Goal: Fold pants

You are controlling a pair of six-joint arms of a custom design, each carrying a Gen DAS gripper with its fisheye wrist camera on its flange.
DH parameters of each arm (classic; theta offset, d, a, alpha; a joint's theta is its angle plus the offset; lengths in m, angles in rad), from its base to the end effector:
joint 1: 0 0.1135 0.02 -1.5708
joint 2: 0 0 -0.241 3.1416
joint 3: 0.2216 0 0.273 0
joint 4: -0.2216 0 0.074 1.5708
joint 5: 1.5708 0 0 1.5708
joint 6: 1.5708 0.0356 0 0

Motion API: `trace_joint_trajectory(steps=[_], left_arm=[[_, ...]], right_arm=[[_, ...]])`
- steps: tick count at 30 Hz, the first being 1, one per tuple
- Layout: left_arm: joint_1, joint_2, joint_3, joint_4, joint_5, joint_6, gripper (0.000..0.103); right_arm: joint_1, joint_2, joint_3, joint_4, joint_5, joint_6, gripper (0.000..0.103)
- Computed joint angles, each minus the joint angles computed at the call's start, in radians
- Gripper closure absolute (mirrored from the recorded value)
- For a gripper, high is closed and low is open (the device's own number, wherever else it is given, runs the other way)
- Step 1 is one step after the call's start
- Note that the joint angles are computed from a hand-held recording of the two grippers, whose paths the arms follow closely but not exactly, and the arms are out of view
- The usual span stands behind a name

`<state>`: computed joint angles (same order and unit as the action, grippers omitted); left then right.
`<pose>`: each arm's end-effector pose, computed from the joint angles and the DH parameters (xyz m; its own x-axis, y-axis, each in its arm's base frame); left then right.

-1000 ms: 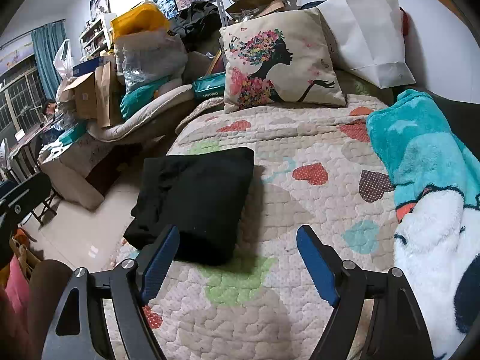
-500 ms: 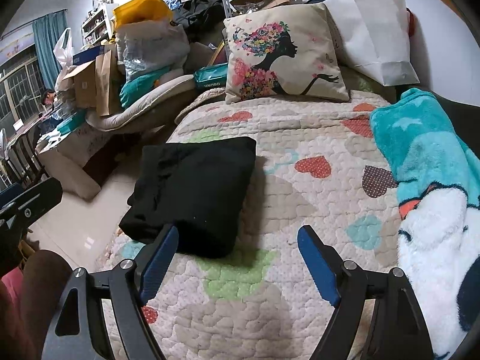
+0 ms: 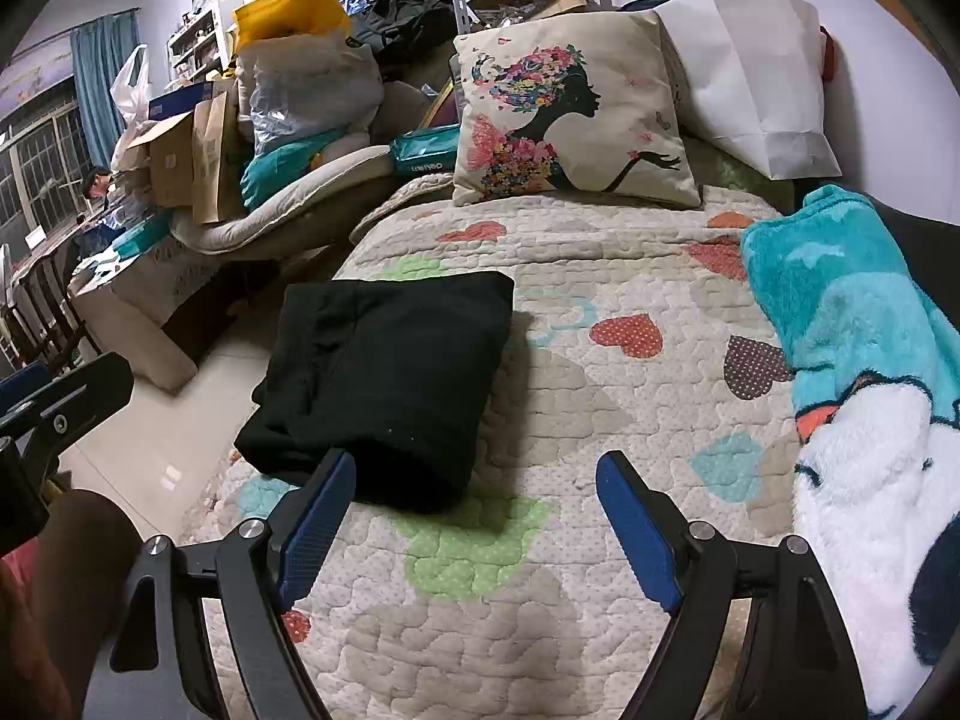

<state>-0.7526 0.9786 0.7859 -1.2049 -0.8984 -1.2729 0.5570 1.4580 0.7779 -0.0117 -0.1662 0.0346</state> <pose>0.1467 -0.0992 0.2266 -0.5240 -0.3251 -0.7873 -0.5912 0.8042 0.0614 0.2700 0.1751 0.1625 -0.5630 -0.3104 -0.7660 -0.6104 0.7810 0.1321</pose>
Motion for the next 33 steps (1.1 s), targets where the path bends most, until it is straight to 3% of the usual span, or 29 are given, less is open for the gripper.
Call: trace_joint_trajectory(steps=[11,33], left_arm=[[0.051,-0.053,-0.059,0.094,0.063,0.078,0.003],[0.078,-0.108,-0.121,0.161,0.113,0.100,0.003]], right_arm=[[0.002,0.017,0.010,-0.005,0.005,-0.015,0.016],[0.004,0.057,0.028,-0.010,0.018,-0.056,0.015]])
